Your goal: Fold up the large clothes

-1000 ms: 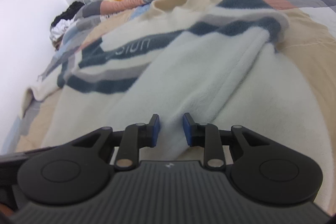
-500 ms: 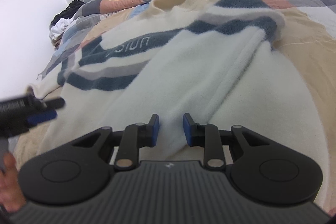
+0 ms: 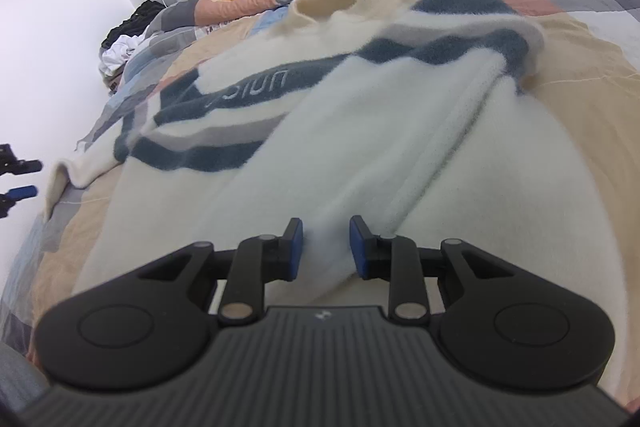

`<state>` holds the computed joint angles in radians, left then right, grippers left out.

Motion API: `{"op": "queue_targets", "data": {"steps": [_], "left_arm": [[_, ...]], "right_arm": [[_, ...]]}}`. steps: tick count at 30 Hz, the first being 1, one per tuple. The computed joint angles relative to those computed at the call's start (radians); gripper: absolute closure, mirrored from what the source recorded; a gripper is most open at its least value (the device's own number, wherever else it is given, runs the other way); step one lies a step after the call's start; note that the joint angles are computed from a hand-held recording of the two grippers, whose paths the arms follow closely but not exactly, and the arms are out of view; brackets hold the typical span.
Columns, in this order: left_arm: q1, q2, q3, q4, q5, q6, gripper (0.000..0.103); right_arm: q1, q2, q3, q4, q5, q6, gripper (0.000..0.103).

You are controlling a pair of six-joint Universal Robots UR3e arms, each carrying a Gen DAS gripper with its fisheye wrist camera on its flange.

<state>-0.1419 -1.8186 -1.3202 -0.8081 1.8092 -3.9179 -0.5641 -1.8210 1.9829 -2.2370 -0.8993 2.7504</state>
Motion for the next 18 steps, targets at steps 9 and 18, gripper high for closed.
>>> {"op": "queue_targets", "data": {"steps": [9, 18], "left_arm": [[0.213, 0.014, 0.039, -0.09, -0.058, 0.311, 0.041], [0.17, -0.18, 0.079, 0.048, 0.056, 0.625, 0.034]], "right_arm": [[0.034, 0.009, 0.001, -0.04, -0.044, 0.015, 0.074], [0.131, 0.025, -0.029, -0.085, -0.155, 0.053, 0.073]]}}
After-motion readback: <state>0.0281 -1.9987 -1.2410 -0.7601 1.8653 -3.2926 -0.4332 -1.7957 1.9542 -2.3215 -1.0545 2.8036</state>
